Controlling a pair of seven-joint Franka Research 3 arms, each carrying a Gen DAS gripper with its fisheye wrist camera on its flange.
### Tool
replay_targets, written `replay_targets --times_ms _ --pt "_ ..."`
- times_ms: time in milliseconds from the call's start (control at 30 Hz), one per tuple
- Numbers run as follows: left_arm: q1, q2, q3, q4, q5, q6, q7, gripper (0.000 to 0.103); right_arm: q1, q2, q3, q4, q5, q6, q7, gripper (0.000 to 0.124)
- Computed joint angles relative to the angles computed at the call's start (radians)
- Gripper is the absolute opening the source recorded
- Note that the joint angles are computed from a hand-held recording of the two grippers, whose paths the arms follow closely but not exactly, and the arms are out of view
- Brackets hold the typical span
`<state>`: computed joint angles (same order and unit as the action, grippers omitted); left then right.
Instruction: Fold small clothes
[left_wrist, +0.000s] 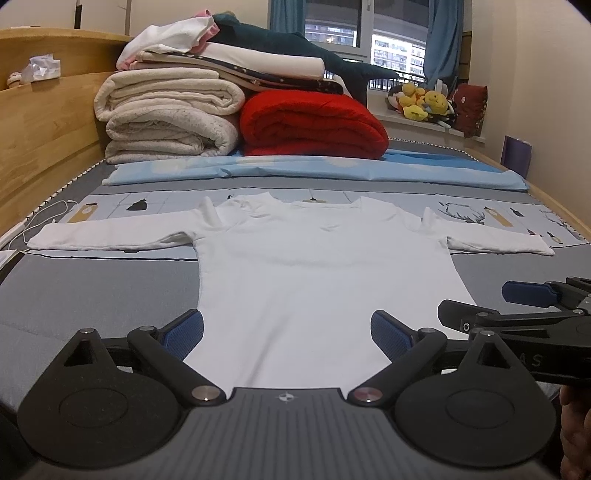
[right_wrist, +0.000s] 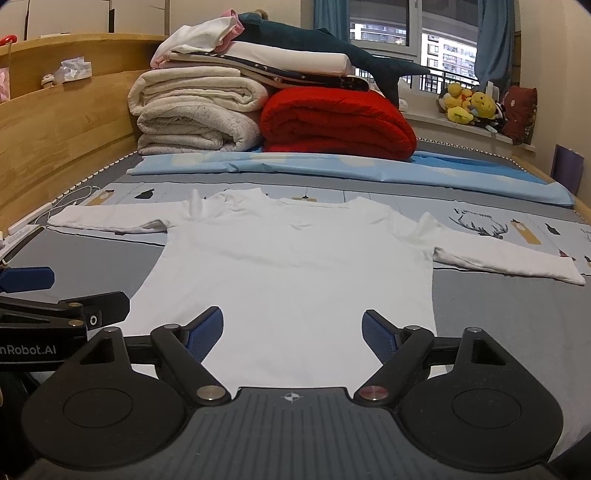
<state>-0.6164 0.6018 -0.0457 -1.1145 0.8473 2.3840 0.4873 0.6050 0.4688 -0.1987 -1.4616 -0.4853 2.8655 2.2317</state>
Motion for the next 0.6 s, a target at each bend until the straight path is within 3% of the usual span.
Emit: replay_targets --times_ms 600 --pt "0.000 -0.005 0.000 -0.008 0.004 0.009 -0.006 0.097 0.002 0.003 0.002 0.006 0.003 0.000 -0.008 0.077"
